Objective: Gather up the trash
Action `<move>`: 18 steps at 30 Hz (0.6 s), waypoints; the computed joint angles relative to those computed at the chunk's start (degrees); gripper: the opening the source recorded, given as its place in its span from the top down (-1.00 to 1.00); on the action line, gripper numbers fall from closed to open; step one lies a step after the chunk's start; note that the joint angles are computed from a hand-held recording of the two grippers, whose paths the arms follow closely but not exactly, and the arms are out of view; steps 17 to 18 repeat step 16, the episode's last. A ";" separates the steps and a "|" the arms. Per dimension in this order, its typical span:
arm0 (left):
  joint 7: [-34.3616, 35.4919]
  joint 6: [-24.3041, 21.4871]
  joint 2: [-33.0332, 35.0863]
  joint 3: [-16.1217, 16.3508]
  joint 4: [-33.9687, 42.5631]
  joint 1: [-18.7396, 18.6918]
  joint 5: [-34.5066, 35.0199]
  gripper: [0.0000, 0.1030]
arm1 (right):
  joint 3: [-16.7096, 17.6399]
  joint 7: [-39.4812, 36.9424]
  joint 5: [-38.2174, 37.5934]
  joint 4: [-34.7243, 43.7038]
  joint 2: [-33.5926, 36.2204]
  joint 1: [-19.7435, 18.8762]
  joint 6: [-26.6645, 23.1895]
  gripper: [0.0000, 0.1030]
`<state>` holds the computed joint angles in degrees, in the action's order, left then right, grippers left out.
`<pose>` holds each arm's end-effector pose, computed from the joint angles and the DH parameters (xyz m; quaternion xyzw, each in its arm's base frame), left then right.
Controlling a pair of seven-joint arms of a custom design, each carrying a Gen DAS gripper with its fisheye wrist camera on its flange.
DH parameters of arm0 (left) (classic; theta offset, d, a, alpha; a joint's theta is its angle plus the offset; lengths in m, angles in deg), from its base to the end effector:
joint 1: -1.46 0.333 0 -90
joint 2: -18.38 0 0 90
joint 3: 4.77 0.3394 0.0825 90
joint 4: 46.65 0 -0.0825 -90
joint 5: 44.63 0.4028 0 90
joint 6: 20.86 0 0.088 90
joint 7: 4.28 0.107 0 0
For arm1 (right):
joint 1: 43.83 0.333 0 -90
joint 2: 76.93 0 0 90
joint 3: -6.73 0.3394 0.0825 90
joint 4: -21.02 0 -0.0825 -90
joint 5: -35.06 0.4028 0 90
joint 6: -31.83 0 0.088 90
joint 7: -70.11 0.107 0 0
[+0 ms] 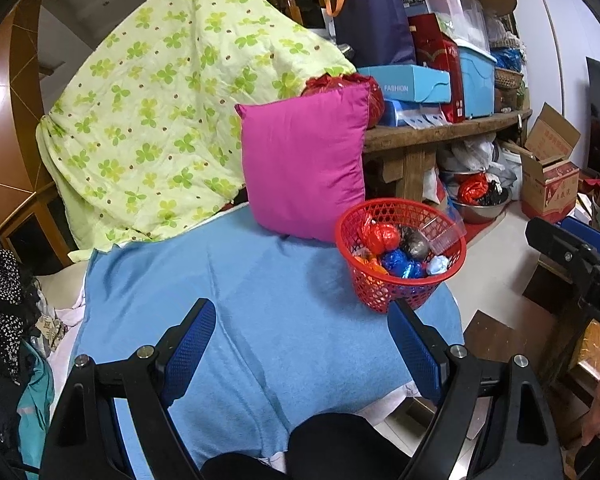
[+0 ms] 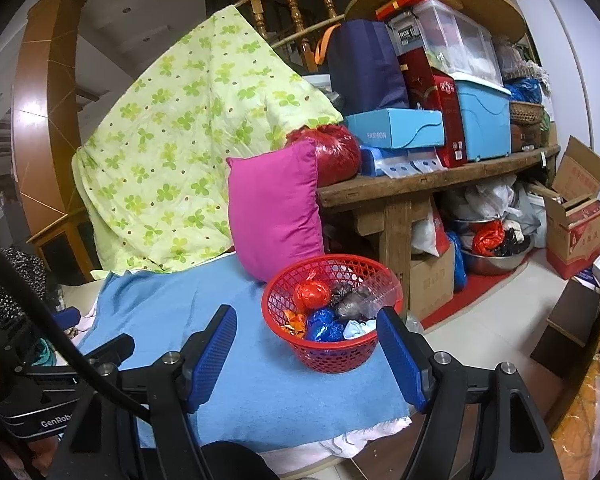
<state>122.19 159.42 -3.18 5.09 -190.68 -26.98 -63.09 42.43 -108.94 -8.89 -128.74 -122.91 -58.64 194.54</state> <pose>0.4594 -0.1168 0.5414 -0.4031 0.7782 -0.3625 0.3170 0.3495 0.2119 0.5418 -0.4220 0.7185 -0.3904 0.3915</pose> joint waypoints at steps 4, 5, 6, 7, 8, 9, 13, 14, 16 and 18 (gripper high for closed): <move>0.07 -0.89 1.78 -0.25 1.39 0.38 -0.26 -0.71 | 0.50 0.79 -0.52 0.45 1.70 -1.42 1.21 -0.46; 0.35 -1.14 2.24 -0.19 1.80 0.36 -0.54 -0.71 | 0.61 0.89 -0.69 0.60 2.04 -1.69 1.34 -0.47; 0.71 -1.29 2.61 -0.19 2.14 0.38 -0.89 -0.71 | 0.78 1.03 -0.95 0.82 2.51 -2.10 1.62 -0.47; 1.20 -1.46 2.94 -0.08 2.47 0.21 -1.39 -0.71 | 1.01 1.24 -1.21 1.12 2.94 -2.51 1.83 -0.47; 1.84 -1.65 3.20 0.16 2.81 -0.09 -2.02 -0.71 | 1.24 1.46 -1.52 1.40 3.30 -2.94 2.03 -0.47; 2.91 -1.72 3.62 0.86 3.30 -0.92 -2.98 -0.71 | 1.55 1.70 -1.89 1.74 3.62 -3.46 2.12 -0.47; 9.38 -0.31 5.00 6.13 4.78 -6.71 -9.60 -0.71 | 3.13 3.12 -3.78 3.48 5.17 -5.93 2.44 -0.47; 11.33 0.31 5.52 8.64 5.44 -9.15 -12.25 -0.71 | 3.59 3.19 -4.52 4.32 6.27 -6.63 2.53 -0.47; 14.41 -1.12 7.86 13.32 8.34 -12.08 -17.10 -0.71 | 4.80 3.79 -6.40 6.70 9.27 -8.14 2.66 -0.47; 14.41 -1.12 7.86 13.32 8.34 -12.08 -17.10 -0.71 | 4.80 3.79 -6.40 6.70 9.27 -8.14 2.66 -0.47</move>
